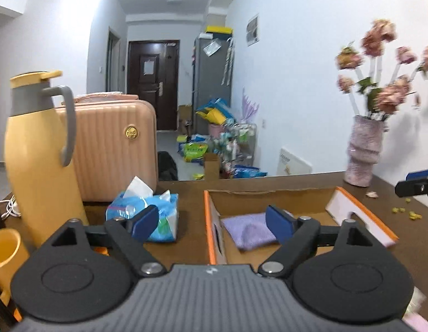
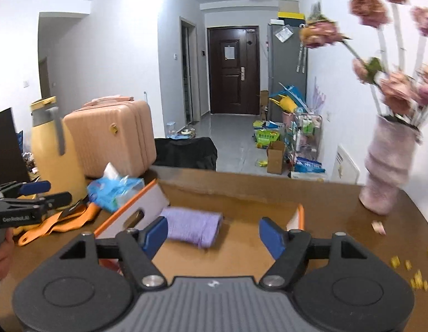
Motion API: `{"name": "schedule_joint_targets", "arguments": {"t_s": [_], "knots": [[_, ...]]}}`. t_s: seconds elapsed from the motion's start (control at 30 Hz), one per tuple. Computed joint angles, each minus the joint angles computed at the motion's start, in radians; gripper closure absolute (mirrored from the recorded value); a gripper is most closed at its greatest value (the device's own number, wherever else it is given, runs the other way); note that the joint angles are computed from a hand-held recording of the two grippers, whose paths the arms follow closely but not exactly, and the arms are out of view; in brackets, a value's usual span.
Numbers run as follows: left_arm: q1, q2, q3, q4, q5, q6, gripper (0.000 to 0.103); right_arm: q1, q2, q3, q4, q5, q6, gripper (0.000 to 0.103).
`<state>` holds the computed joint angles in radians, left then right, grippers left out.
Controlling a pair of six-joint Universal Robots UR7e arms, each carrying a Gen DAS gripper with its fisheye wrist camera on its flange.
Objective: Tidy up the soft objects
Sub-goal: 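Lower the left gripper onto the pink-red sponge block and close it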
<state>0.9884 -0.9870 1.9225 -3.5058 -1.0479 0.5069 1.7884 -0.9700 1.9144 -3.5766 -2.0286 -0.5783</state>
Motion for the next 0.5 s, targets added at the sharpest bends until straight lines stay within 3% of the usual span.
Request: {"name": "schedule_joint_targets", "arguments": {"t_s": [0.1, 0.23, 0.33, 0.5], "knots": [[-0.031, -0.073, 0.111, -0.038, -0.006, 0.018, 0.012, 0.016, -0.040, 0.144, -0.123, -0.012, 0.003, 0.030], [-0.073, -0.186, 0.270, -0.089, 0.000, 0.011, 0.005, 0.039, -0.013, 0.308, -0.403, 0.001, -0.027, 0.028], [-0.091, -0.264, 0.396, -0.113, 0.000, -0.037, 0.005, 0.036, 0.024, 0.427, -0.583, 0.049, -0.021, 0.024], [-0.139, -0.349, 0.578, -0.160, 0.045, -0.173, 0.005, 0.059, 0.121, 0.523, -0.752, 0.019, 0.004, 0.024]]}}
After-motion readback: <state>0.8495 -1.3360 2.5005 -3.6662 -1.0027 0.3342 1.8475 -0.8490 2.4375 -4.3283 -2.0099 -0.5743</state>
